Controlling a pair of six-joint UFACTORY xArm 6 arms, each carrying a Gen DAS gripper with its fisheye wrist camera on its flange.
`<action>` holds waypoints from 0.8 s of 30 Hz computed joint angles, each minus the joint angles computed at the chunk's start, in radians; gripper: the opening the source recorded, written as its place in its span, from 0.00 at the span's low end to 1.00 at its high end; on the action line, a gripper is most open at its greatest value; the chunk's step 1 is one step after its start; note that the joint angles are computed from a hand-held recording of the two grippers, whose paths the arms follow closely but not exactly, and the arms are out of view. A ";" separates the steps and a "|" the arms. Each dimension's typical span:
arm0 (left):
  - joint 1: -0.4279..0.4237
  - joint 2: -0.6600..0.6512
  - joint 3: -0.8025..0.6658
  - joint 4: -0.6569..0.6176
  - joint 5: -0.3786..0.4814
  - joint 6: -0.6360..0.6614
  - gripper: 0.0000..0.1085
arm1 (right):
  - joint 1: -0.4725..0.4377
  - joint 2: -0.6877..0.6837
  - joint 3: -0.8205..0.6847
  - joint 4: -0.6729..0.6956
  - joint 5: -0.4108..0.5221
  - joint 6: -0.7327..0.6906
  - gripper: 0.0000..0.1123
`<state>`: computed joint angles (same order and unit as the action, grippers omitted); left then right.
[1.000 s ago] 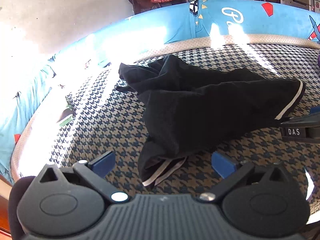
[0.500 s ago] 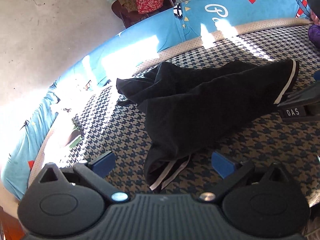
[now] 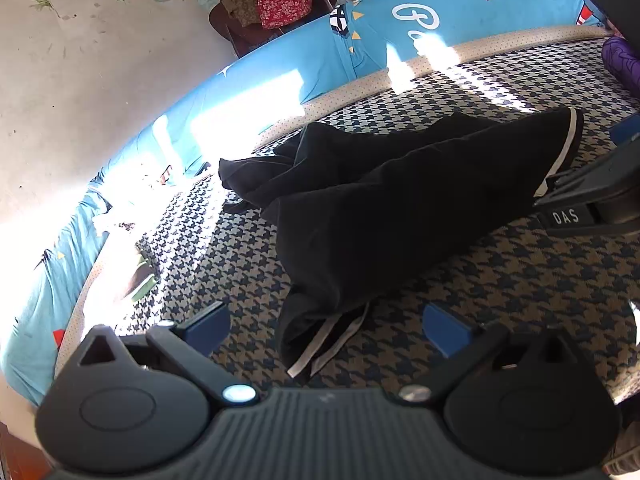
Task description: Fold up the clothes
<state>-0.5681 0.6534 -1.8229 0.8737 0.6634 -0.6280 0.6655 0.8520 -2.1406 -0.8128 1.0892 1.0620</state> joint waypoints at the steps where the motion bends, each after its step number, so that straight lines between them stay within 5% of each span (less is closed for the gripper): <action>1: 0.000 0.000 0.000 -0.002 0.000 0.001 0.95 | 0.000 0.001 -0.001 0.000 0.001 -0.001 0.60; 24: 0.008 0.005 -0.011 -0.032 -0.002 0.006 0.95 | -0.008 -0.016 0.022 0.029 -0.029 0.018 0.61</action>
